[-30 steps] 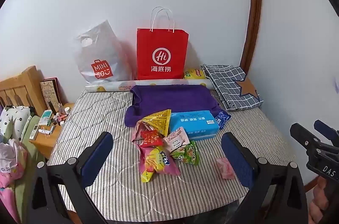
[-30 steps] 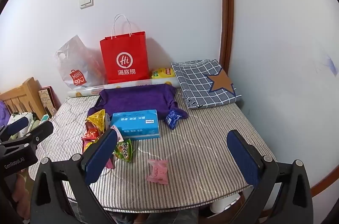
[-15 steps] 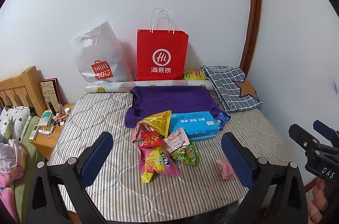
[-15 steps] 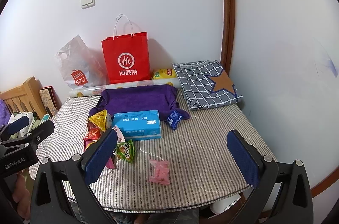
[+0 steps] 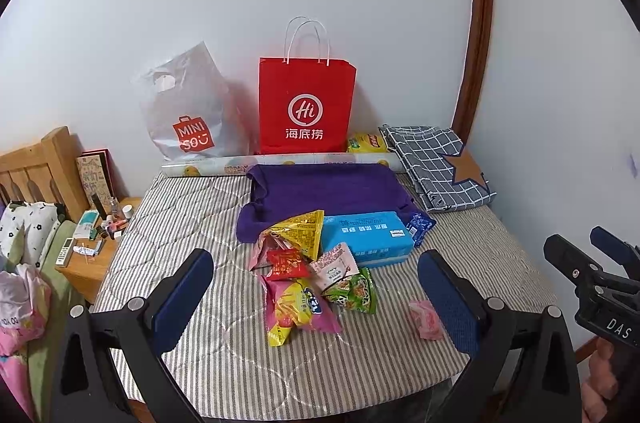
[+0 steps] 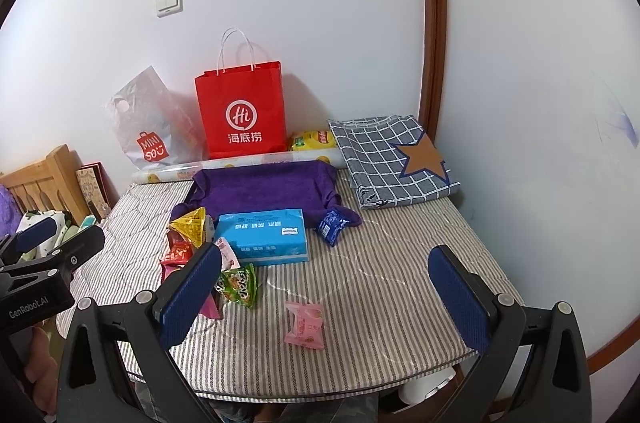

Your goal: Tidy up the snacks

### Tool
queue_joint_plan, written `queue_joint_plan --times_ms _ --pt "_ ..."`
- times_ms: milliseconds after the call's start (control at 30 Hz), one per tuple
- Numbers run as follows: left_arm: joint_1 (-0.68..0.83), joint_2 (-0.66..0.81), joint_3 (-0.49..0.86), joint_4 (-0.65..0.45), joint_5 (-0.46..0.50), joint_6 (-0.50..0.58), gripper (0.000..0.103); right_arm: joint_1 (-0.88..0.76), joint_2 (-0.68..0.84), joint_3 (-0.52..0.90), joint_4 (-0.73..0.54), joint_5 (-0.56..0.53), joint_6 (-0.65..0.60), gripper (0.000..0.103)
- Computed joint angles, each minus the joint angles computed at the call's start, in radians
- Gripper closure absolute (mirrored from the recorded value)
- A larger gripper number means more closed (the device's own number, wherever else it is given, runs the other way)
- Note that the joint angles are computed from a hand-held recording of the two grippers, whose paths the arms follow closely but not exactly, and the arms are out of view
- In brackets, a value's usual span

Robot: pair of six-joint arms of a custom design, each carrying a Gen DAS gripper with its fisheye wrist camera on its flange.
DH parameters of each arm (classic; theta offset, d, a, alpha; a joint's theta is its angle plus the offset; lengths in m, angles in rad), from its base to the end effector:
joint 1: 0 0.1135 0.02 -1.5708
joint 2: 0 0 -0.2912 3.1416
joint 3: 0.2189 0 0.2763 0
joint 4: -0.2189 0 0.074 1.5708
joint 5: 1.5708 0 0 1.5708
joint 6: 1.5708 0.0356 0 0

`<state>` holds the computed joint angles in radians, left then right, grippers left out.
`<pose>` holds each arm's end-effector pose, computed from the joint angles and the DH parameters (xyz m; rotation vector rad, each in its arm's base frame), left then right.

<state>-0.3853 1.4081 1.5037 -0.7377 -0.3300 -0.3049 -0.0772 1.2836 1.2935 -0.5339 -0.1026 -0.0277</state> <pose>0.3026 -0.1103 0.4218 -0.0934 2.1712 -0.0276 0.3007 -0.0196 0.4007 -0.0102 2.0920 0.0440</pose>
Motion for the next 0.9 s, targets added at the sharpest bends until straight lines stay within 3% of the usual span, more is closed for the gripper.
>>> queue_joint_plan --times_ms 733,900 --pt "0.031 -0.036 -0.057 0.046 0.068 -0.028 0.0 0.026 0.01 -0.008 0.004 0.016 0.002 0.001" --pt "0.026 -0.028 -0.049 0.038 0.035 0.012 0.0 0.033 0.01 -0.008 0.003 0.024 0.003 0.001"
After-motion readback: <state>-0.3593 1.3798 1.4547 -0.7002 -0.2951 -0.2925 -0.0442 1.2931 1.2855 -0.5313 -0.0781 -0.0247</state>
